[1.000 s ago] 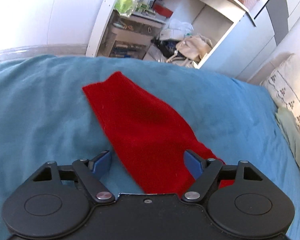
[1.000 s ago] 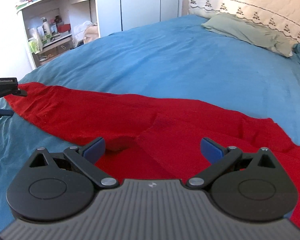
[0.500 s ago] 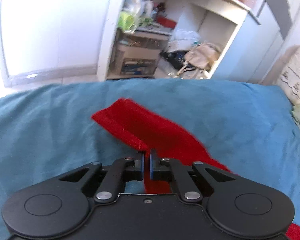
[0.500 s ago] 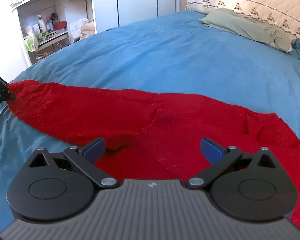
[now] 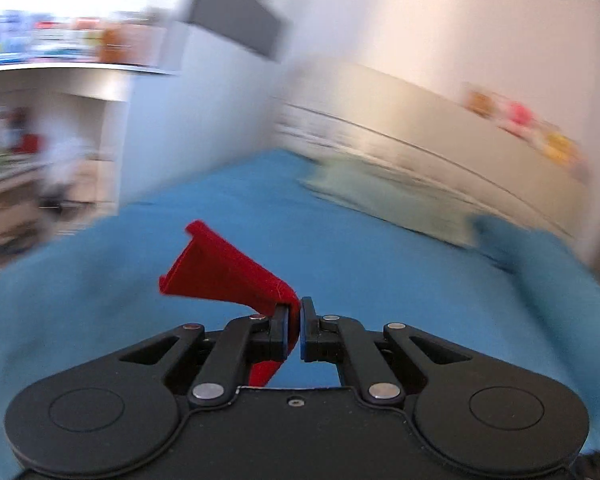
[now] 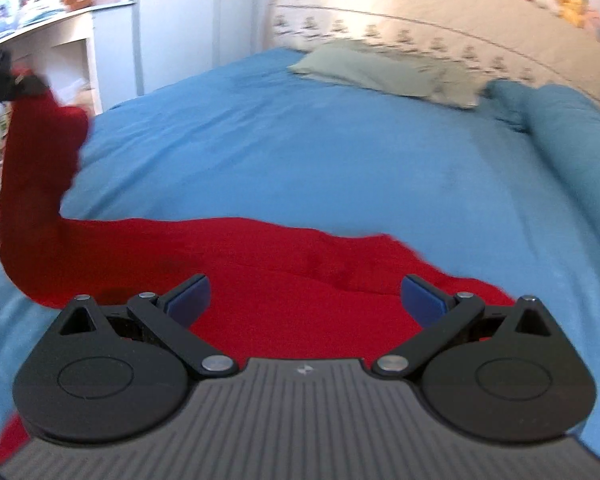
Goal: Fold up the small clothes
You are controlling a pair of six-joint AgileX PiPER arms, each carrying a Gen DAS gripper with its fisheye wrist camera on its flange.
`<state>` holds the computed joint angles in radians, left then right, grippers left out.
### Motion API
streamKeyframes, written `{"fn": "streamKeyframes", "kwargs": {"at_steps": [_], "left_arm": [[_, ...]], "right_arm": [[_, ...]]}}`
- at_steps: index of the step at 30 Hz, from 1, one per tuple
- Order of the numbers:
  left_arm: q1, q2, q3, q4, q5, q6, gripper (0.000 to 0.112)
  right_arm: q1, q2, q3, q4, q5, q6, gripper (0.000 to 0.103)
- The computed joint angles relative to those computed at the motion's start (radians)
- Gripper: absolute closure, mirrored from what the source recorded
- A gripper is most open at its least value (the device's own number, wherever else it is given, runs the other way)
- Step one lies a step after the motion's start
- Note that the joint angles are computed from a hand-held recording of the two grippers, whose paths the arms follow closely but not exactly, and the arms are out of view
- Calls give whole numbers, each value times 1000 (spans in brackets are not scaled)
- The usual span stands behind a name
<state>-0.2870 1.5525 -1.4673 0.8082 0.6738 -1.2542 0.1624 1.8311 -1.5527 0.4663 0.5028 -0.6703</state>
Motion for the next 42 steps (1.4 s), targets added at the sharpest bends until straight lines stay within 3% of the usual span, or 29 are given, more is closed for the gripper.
{"fn": "streamKeyframes", "kwargs": {"at_steps": [6, 9, 15, 16, 18, 19, 20, 24, 27, 30, 35, 39, 42], "left_arm": [[-171, 292, -221, -161, -16, 87, 108], [-220, 424, -285, -220, 31, 114, 108], [-264, 505, -310, -267, 79, 86, 107], [-266, 504, -309, -266, 80, 88, 103], [-260, 477, -270, -269, 48, 91, 67], [-260, 462, -256, -265, 44, 85, 37], [-272, 432, -226, -228, 50, 53, 25], [-282, 341, -187, -175, 148, 71, 22], [-270, 262, -159, -155, 224, 110, 11], [-237, 192, -116, -126, 297, 139, 9], [-145, 133, -8, -166, 285, 193, 9], [-98, 92, 93, -163, 234, 177, 9], [-76, 50, 161, -163, 206, 163, 9]], "right_arm": [[-179, -1, 36, 28, 32, -86, 0], [-252, 26, 28, 19, 70, -129, 0], [-367, 80, -10, 134, 179, -279, 0], [-378, 78, -2, 153, 184, -304, 0], [-395, 78, 0, 189, 205, -347, 0], [-398, 84, -12, 200, 218, -358, 0], [-405, 84, -15, 217, 231, -379, 0], [-393, 64, -18, 227, 239, -398, 0], [-359, 55, -46, 210, 265, -332, 0], [-302, 37, -59, 206, 278, -319, 0], [-173, 13, -17, 228, 207, -415, 0], [-57, 29, 45, 230, 81, -526, 1], [28, 88, 29, 140, 19, -503, 18]]}}
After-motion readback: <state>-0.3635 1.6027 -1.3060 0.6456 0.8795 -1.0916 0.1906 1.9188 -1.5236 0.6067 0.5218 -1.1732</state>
